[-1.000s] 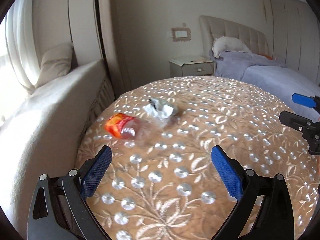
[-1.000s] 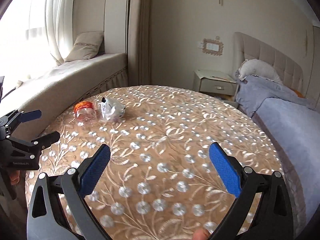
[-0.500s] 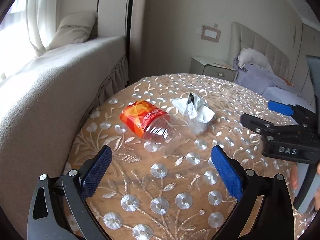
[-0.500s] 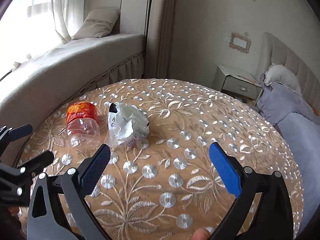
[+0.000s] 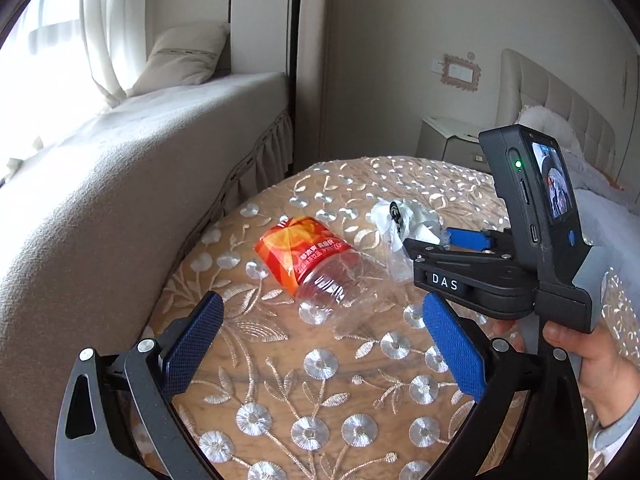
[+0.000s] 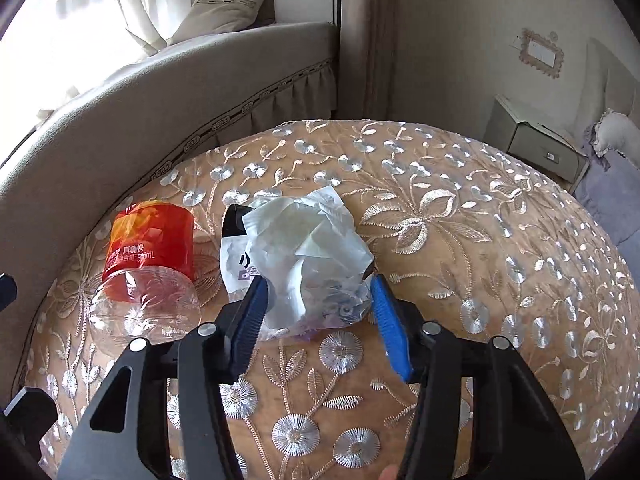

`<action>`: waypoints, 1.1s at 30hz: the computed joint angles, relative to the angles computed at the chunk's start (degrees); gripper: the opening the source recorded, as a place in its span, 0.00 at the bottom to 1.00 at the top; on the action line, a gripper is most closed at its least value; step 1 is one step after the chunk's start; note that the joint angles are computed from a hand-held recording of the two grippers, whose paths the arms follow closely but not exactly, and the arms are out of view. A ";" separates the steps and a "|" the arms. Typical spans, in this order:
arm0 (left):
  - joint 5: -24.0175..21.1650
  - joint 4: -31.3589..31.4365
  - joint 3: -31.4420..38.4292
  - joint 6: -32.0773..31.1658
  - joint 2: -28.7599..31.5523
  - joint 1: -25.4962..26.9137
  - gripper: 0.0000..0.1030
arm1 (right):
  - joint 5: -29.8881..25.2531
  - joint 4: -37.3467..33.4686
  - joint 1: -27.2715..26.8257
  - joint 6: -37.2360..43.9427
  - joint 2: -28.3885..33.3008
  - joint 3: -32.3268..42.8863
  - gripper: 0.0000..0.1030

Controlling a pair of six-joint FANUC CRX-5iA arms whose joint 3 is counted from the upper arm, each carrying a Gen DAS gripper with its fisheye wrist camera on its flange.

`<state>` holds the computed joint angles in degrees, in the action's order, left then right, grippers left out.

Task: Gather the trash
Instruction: 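Grasp the white tissue wrapper with the right tool while the left tool grasps the orange-labelled bottle, then carry the orange-labelled bottle and white wrapper over the white trash bin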

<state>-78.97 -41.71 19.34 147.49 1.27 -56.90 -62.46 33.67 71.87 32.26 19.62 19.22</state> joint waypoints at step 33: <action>-16.44 3.93 18.02 11.76 18.67 7.49 0.72 | 8.55 13.13 1.66 -10.16 -18.81 -23.24 0.30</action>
